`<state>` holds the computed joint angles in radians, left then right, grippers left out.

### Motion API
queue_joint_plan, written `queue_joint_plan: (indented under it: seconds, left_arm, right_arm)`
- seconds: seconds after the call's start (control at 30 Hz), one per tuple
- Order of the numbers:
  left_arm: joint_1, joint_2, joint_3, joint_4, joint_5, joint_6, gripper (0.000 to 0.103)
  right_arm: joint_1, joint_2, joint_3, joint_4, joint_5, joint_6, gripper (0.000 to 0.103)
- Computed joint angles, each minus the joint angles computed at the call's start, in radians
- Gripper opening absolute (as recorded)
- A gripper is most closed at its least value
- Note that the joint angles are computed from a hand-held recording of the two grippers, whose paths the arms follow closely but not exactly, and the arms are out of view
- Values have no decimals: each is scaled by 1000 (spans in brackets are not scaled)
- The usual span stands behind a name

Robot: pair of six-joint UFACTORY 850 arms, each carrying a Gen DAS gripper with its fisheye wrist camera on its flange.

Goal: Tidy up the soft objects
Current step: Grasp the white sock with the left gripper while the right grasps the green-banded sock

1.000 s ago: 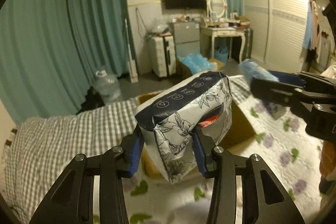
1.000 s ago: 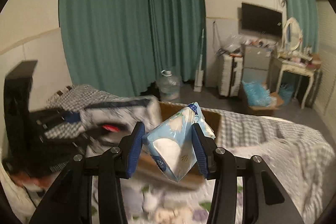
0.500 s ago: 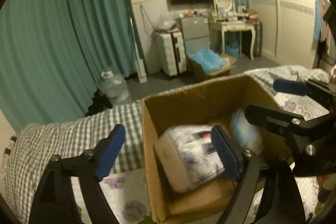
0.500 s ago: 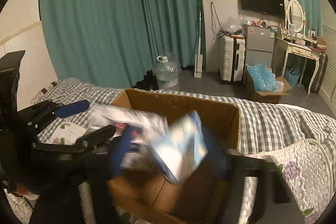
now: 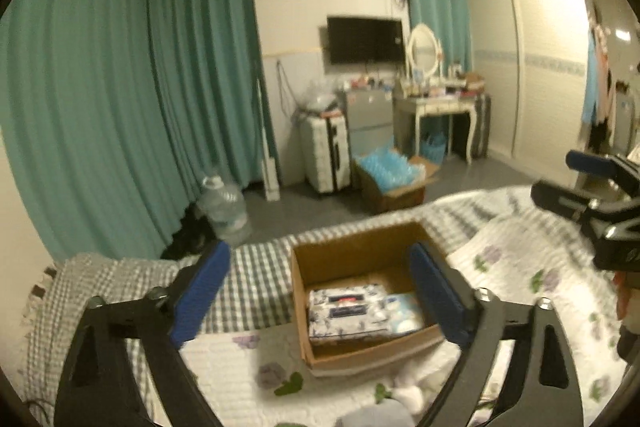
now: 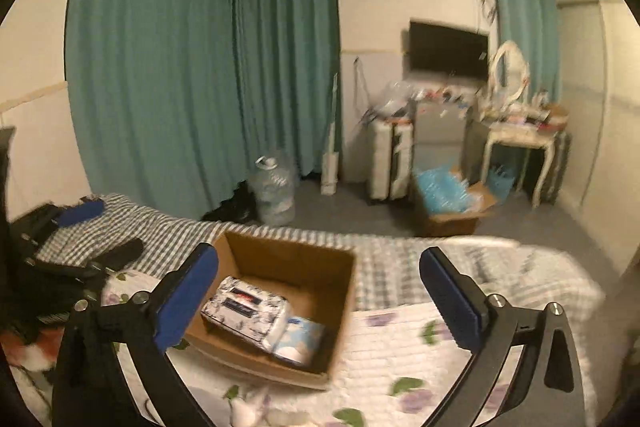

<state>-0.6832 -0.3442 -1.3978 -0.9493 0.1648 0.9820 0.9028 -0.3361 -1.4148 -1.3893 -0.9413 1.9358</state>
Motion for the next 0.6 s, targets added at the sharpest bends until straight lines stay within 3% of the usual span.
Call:
queue_joint_plan:
  seconds: [0.13, 0.23, 0.33, 0.43, 0.6]
  left_arm:
    - [-11, 128, 116, 170, 32, -170, 95]
    - [-20, 198, 192, 209, 49, -206, 95]
    - [-34, 259, 276, 211, 64, -211, 95]
    - [-60, 295, 350, 102, 109, -111, 95]
    - [-74, 294, 432, 209, 118, -234, 95]
  right_arm:
    - [99, 11, -63, 73, -198, -151, 102]
    - [165, 11, -91, 83, -300, -186, 102]
    - [207, 23, -90, 100, -326, -183, 102]
    - [243, 30, -71, 144, -333, -152, 102]
    - [280, 36, 12, 203, -283, -45, 102]
